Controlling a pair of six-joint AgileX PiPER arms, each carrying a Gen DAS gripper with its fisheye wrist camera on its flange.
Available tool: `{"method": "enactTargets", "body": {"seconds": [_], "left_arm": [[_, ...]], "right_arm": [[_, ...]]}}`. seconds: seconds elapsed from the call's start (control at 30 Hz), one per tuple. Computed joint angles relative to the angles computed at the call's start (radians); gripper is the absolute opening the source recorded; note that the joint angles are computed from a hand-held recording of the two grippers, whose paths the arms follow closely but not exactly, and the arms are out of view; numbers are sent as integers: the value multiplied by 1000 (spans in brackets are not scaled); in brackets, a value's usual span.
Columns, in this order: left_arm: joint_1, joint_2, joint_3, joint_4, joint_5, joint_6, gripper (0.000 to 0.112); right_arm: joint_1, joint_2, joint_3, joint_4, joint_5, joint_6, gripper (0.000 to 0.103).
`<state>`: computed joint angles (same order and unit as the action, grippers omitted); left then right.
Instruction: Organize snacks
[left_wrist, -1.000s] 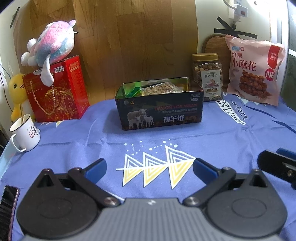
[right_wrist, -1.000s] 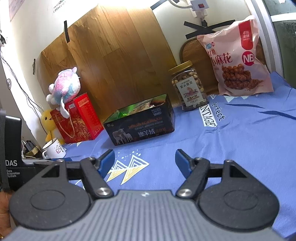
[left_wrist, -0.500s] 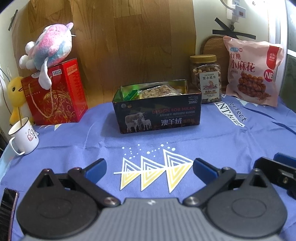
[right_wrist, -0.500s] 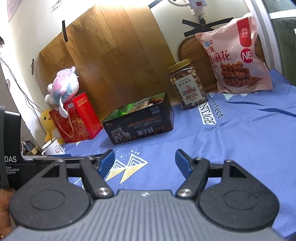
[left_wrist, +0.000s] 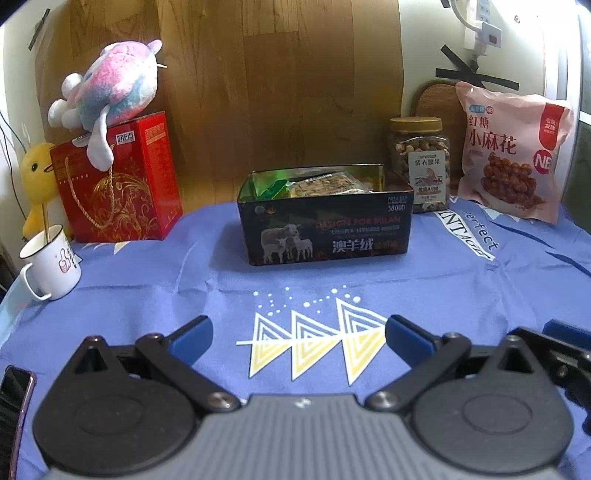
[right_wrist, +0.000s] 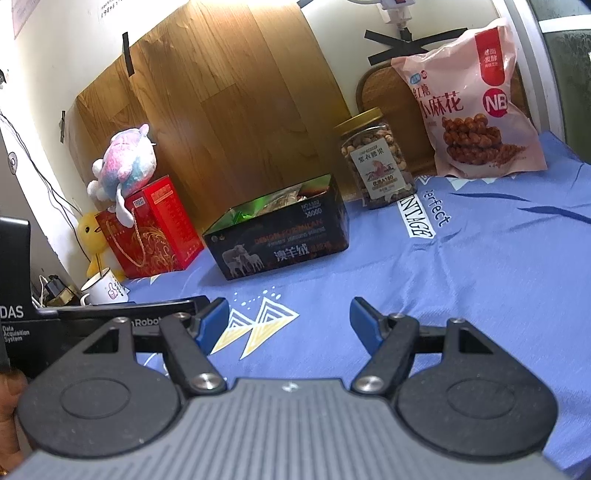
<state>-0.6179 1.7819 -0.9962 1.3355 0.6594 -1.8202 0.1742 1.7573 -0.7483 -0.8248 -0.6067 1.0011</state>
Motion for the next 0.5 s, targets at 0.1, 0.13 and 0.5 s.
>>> {"method": "enactTargets", "body": {"seconds": [0.1, 0.13, 0.5], "left_arm": [[-2, 3, -1, -5, -5, 6, 103], [-2, 3, 0, -3, -6, 4, 103], [-14, 2, 5, 5, -14, -10, 103]], "right_arm": [[0, -3, 7, 20, 1, -14, 74], [-3, -5, 11, 25, -2, -18, 74], [-11, -9, 28, 36, -3, -28, 74]]}}
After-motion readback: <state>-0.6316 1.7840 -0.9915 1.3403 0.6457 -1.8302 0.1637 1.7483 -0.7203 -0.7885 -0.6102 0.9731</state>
